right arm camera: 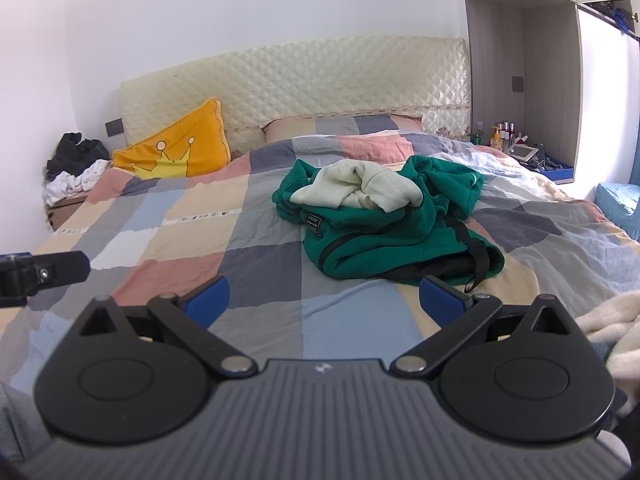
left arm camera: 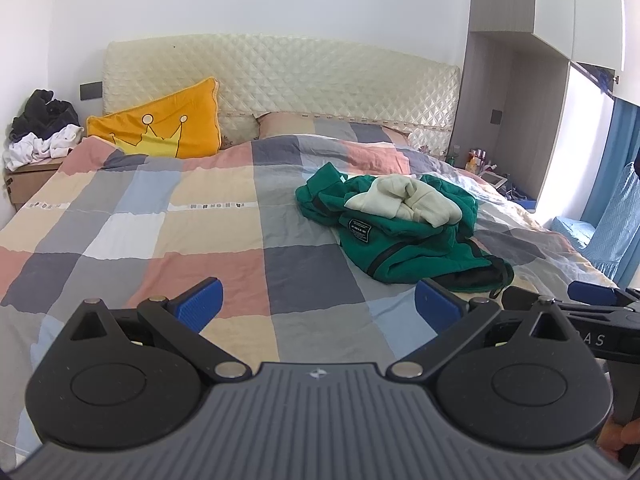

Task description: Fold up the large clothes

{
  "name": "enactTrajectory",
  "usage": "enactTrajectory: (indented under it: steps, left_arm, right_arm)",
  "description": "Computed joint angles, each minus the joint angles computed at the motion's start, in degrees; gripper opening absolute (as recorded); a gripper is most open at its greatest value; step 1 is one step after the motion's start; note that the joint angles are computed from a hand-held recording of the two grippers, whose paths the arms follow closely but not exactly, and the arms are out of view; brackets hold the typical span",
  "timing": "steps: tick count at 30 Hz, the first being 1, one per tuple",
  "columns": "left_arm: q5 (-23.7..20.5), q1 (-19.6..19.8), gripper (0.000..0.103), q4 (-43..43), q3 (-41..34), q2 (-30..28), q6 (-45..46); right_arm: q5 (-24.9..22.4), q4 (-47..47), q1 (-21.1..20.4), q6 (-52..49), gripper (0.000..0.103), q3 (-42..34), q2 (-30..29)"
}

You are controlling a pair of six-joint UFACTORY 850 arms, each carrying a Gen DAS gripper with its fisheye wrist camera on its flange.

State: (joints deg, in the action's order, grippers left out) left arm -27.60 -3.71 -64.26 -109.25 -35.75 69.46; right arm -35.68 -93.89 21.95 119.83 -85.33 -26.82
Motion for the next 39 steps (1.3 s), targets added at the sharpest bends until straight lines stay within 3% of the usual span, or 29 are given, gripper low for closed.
enactTrajectory:
  steps: [23,28,39]
  left_arm:
    - [-0.3,0.2,0.103,-0.4,0.4,0.4,0.5]
    - [-1.7,0.7,0.103,-5.1,2.2,1.4,5.2]
    - [-1.2,1.4,0.103,-4.0,3.7,1.9,3.4]
  right_arm:
    - [-0.1,0.5,0.2,-0.1,0.103,0.4,0.4]
    - [-0.6,-0.3,0.4,0.7,0.103,1.0,0.7]
    - [-1.6,0.9,0.9,1.5,0.103,2.4,1.2]
